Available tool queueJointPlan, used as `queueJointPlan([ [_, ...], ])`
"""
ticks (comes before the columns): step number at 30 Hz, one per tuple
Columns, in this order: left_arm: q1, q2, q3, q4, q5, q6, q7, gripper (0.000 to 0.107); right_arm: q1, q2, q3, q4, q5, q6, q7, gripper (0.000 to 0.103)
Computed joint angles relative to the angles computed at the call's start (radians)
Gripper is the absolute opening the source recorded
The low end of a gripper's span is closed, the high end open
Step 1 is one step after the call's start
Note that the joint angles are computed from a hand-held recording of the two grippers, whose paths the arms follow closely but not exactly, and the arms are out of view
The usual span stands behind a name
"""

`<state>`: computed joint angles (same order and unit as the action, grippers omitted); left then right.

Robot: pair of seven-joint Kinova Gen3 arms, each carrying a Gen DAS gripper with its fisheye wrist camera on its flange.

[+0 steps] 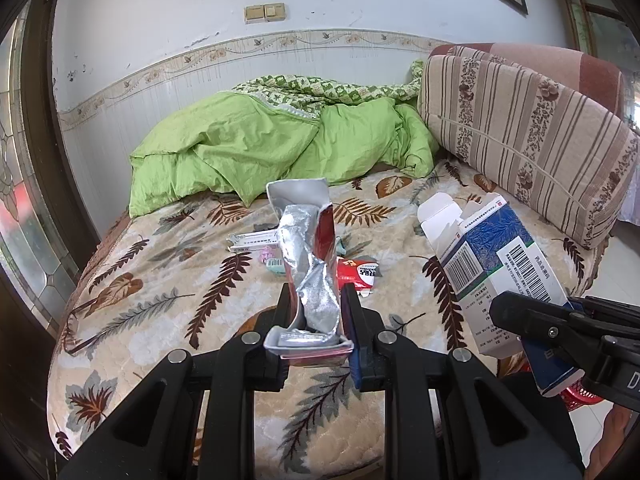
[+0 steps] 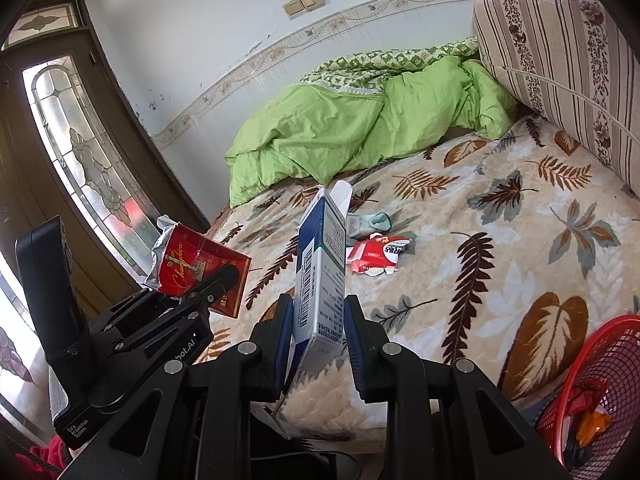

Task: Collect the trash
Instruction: 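Carry the foil wrapper over the basket with the left tool while the right tool drops the box in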

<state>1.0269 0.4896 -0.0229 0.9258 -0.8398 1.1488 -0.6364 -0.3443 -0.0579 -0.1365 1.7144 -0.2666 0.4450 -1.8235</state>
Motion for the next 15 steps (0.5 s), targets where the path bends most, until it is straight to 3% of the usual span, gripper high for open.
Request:
queueJointPlan([
  [8, 0.002, -0.021, 0.014, 0.019, 0.001, -0.018, 0.005, 0.021, -0.002, -0.027, -0.007, 0.014, 0.025, -0.008, -0.028, 0.027],
  [15, -0.1, -0.07, 0.099, 0.076, 0.178, -0.184, -0.096, 0.021, 0.034, -0.1, 0.014, 0.076, 0.048, -0.007, -0.088, 0.027],
])
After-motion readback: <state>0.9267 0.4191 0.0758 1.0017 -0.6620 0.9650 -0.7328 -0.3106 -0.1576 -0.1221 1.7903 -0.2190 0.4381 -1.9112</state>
